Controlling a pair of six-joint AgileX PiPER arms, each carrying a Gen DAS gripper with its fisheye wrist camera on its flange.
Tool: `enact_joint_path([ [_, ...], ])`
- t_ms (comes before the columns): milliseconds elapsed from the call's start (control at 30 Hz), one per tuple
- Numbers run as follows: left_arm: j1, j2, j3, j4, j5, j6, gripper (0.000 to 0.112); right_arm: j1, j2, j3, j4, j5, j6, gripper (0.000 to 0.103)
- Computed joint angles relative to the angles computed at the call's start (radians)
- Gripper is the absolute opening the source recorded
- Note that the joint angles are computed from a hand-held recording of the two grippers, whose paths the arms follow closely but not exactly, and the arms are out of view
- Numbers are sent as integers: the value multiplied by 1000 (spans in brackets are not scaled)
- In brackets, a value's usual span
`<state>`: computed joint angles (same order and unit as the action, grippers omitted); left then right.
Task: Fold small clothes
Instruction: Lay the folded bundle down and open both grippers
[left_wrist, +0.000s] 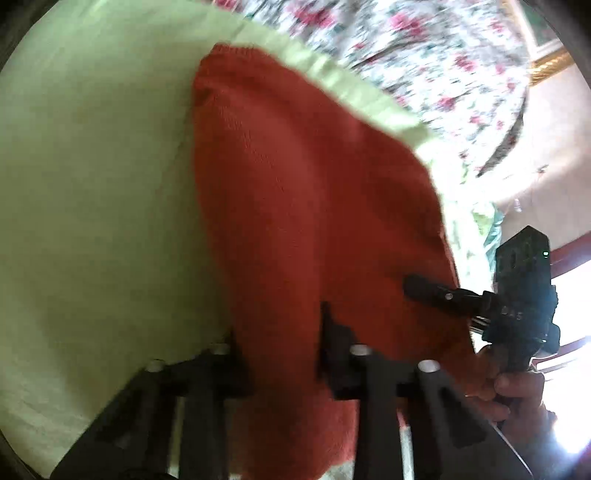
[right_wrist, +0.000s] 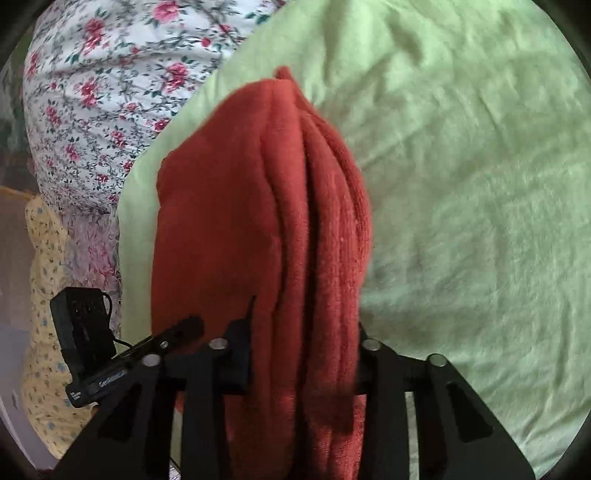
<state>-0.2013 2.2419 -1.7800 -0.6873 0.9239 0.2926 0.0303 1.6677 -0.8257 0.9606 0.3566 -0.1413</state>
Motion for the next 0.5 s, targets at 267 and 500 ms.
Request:
enact_joint_path([
  [267,157,-387,387,-118,-42,247,20,192,-48,-82,-57,-28,138,29],
  [500,467,-584,618,-99,16,380,20,320,211,-377,159,31,-42,28],
])
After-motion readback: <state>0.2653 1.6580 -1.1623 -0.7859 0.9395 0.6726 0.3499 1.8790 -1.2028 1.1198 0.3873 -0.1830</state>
